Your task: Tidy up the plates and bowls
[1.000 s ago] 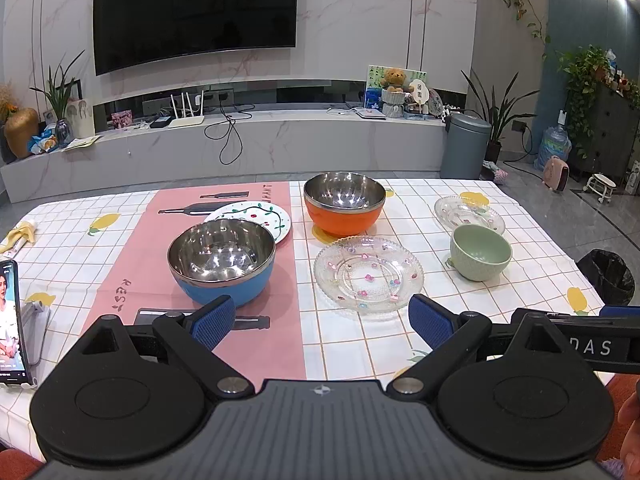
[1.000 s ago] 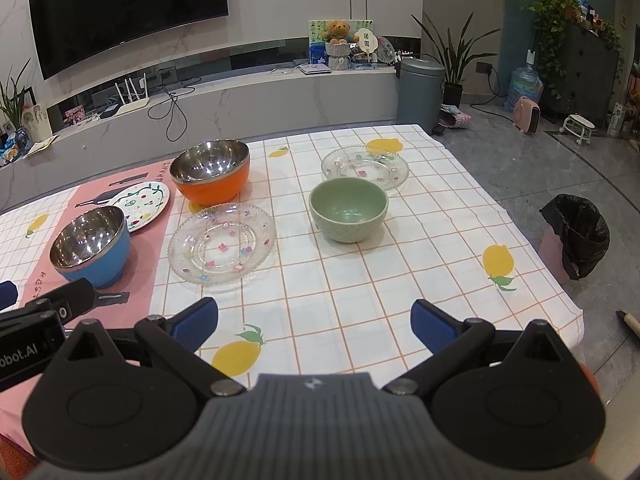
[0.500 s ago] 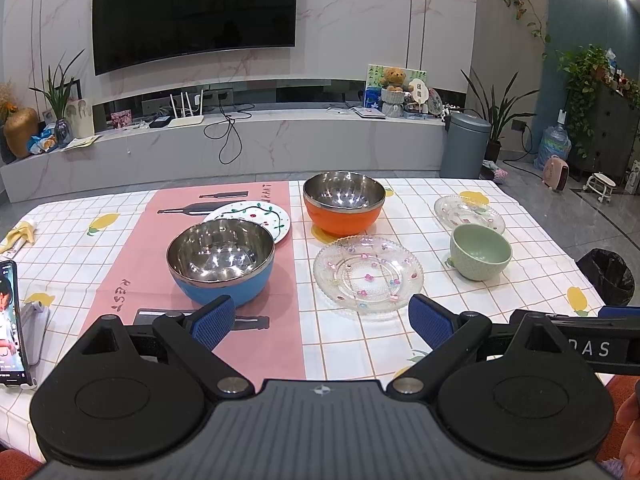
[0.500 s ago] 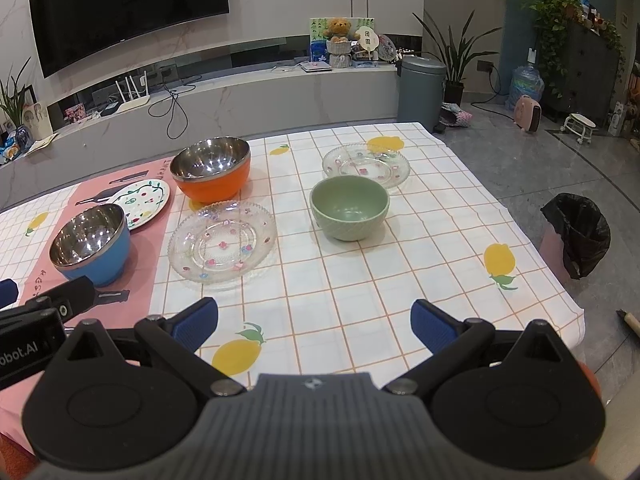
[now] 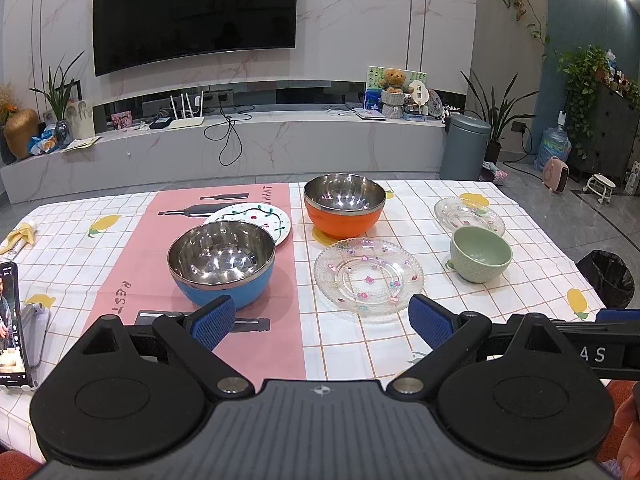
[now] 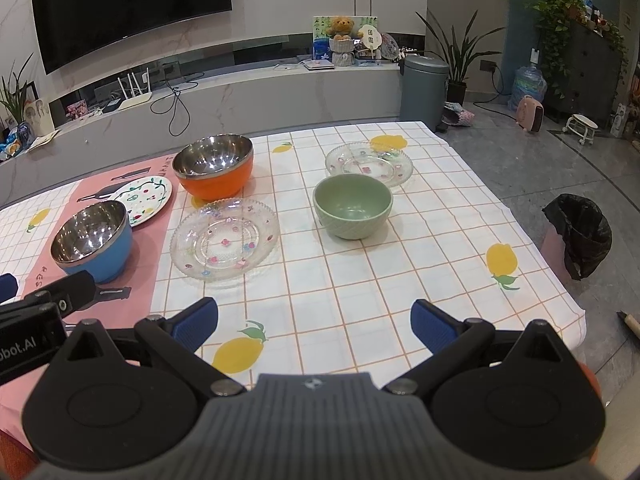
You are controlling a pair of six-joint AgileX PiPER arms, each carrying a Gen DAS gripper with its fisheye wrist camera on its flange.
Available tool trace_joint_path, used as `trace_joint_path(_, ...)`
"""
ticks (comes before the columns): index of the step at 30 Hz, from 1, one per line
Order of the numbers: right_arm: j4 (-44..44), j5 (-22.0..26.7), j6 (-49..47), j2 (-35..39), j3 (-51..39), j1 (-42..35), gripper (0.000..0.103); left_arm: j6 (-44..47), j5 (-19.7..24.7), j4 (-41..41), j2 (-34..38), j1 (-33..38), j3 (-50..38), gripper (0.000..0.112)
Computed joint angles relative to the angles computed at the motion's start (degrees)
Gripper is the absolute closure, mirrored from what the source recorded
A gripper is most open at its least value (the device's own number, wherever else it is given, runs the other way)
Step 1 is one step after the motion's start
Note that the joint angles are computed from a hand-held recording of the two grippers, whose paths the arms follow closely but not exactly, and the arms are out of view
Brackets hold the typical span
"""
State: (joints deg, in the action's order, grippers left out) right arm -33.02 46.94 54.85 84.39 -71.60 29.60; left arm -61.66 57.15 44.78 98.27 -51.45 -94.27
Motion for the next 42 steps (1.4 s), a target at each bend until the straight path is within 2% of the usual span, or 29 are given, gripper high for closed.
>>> trace_joint_path(12,0.62,-0.12,-0.18,0.18,0.00,-0.16,0.003,-0.22,-0.04,-0.23,0.04,0.31,-0.05,0.009)
trace_joint_path(19,3.01,-3.39,0.30,-0.43,1.36,-1.91,0.003,-1.88,-3.54,0.13,-1.47,1.32,3.05,0.010)
trace_joint_path(23,1.89,-4.86,0.13,-0.67,2.18,-1.66,0.003,-2.64,-5.68,-0.71,-2.32,2.04,4.66,0.026)
trace_joint_path(26,0.90,-7.63,-0.32,-1.49,3.97,-1.82,0.003,-3.18,-7.57,-3.39,-3.03,3.42,5.67,0.028)
trace_joint_path(28,-1.66,-9.76,1.01,-2.06,5.67,-1.58,0.005,-4.03,-9.95,-4.55,-3.89,4.41,7.04,0.029)
trace_joint_path(30,-3.63,-11.31,1.91,-2.20,6.85,-1.37,0.015,-5.02,-12.39,-4.27,-4.72,4.95,8.52,0.030)
trace_joint_path(38,-2.56,-14.97,0.03,-0.42,7.68,-2.57,0.037,-7.68,-21.21,-4.71,-6.06,7.18,12.67,0.049)
trace_joint_path(41,-3.09,-16.01,0.71,0.61,7.74,-3.10,0.038,-7.92,-24.22,-6.32,-5.79,8.56,13.73,0.057)
trace_joint_path(42,-3.22,-15.83,1.03,1.20,7.45,-3.16,0.041,-7.93,-23.53,-6.07,-5.08,8.59,13.08,0.057)
